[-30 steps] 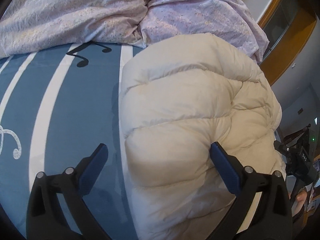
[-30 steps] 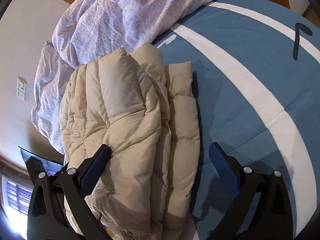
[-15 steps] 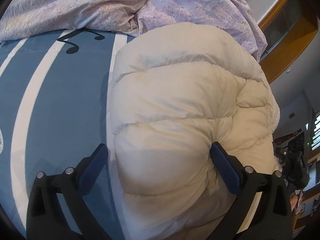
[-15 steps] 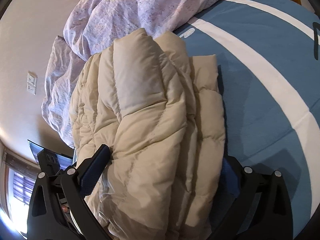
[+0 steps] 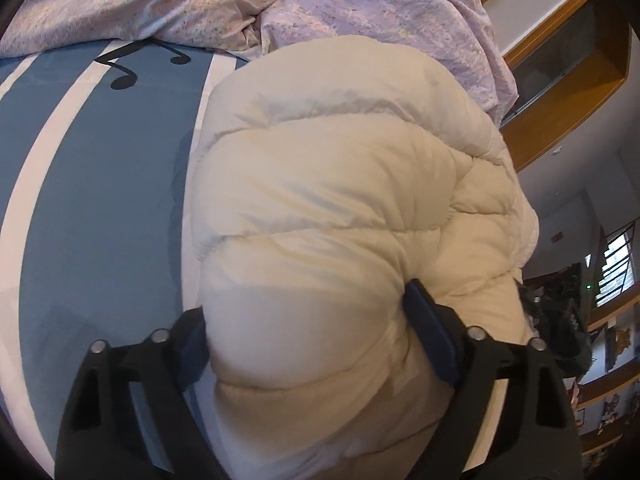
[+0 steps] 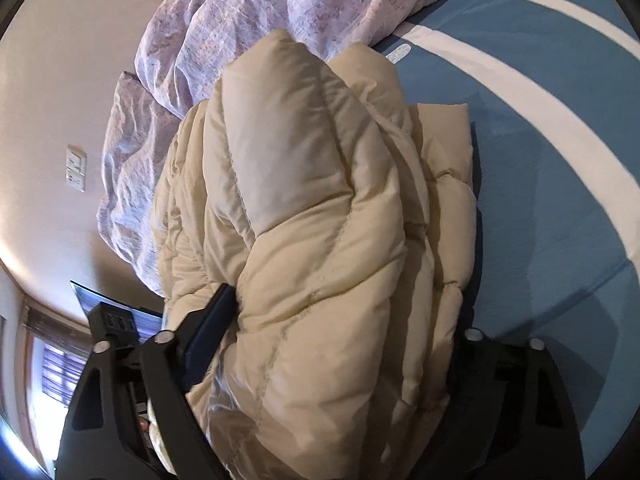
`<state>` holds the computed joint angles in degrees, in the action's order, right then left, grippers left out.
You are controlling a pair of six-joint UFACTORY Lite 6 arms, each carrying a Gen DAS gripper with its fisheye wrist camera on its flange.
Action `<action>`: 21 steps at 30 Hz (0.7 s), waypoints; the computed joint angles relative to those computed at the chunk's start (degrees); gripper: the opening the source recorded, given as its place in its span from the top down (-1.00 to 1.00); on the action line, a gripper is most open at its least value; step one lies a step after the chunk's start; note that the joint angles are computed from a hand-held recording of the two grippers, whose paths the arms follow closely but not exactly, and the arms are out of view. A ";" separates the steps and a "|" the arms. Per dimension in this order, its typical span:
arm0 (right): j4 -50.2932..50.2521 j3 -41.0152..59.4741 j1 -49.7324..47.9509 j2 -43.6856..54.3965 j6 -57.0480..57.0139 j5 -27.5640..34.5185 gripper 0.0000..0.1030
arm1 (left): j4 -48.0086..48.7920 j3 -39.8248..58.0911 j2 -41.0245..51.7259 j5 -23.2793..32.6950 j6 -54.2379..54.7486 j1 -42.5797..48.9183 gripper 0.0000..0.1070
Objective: Fold large clothes
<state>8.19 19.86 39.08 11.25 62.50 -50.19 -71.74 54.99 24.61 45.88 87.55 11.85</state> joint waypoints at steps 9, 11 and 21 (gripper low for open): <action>0.20 -1.05 0.77 -0.81 -0.48 -4.52 0.28 | -1.21 -2.03 -3.49 2.66 2.02 1.76 0.14; 2.09 -0.19 1.64 -2.30 -2.56 -2.03 0.36 | -0.80 -2.03 -4.47 3.48 1.57 2.53 0.23; -1.72 18.16 1.19 5.15 -7.02 9.02 0.47 | 4.23 5.10 -4.68 7.14 -1.81 11.50 0.34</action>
